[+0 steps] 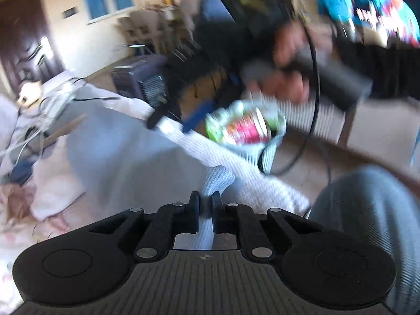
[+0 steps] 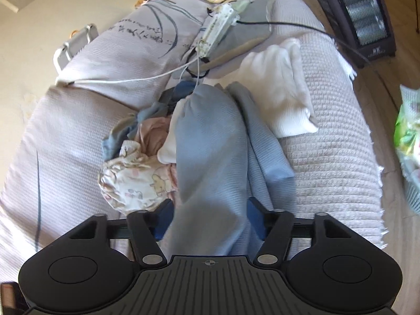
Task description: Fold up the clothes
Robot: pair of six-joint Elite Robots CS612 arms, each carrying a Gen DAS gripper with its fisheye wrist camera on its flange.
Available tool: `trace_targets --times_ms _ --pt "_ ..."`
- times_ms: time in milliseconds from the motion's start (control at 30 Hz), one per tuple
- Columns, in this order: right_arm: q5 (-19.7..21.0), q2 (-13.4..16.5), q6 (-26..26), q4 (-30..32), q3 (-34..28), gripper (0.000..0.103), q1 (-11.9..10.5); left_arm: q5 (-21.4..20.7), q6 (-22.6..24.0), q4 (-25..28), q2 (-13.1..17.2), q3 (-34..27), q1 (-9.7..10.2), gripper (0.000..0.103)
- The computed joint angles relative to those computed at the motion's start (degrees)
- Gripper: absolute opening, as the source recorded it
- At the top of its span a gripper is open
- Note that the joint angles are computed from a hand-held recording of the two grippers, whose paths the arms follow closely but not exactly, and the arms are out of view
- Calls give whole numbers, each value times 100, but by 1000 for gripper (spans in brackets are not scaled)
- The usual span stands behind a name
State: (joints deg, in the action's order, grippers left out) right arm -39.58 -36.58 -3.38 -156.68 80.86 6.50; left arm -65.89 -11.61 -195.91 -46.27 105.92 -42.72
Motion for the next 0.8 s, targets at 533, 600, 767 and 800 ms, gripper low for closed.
trace_targets --times_ms 533,600,767,800 --pt "916 665 1581 578 -785 71 83 178 -586 -346 -148 247 15 8" --pt "832 755 1568 509 -999 71 145 149 -631 -393 -155 268 24 8" --pt "449 992 1462 681 -1651 72 314 184 -758 -478 -150 294 30 8" --pt "396 1036 1499 682 -1756 72 339 165 -764 -484 -145 294 36 8"
